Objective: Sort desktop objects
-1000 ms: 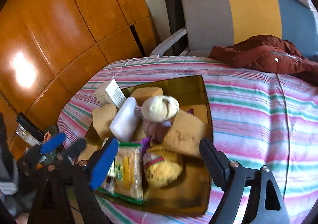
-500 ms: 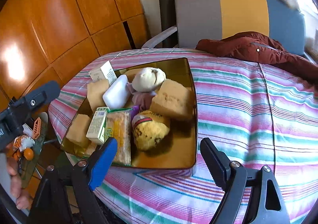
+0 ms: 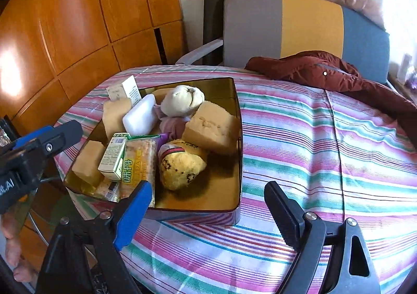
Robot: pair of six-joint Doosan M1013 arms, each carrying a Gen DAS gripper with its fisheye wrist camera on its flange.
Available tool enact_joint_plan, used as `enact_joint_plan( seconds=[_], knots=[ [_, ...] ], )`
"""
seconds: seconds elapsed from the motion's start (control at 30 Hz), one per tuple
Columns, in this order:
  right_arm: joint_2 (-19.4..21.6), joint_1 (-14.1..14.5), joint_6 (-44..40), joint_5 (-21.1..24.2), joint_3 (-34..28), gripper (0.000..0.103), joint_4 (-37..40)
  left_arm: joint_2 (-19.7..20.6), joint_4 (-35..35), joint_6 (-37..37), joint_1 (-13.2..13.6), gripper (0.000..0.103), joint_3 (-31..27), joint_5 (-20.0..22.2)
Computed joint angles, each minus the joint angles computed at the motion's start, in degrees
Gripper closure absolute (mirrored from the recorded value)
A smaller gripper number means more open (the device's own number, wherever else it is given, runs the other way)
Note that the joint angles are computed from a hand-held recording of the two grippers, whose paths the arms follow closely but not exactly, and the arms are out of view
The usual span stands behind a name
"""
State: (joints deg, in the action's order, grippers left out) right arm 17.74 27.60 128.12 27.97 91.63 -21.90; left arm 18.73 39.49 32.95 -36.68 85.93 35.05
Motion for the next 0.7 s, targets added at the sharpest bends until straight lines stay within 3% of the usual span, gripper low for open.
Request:
enact_joint_plan(
  seconds=[0.37, 0.53, 0.7],
  knots=[
    [0.4, 0.3, 0.8, 0.6, -0.5, 0.012, -1.6, 0.3, -2.4, 1.0, 0.8, 0.037, -0.3, -0.2],
    [0.4, 0.3, 2.1, 0.5, -0.4, 0.012, -3.0, 0.3, -1.2, 0.2, 0.9, 0.046, -0.1, -0.4],
    [-0.1, 0.0, 5.5, -0.5, 0.2, 0.012, -5.5, 0.5, -2.3, 1.2, 1.2, 0.048, -0.3, -0.6]
  ],
)
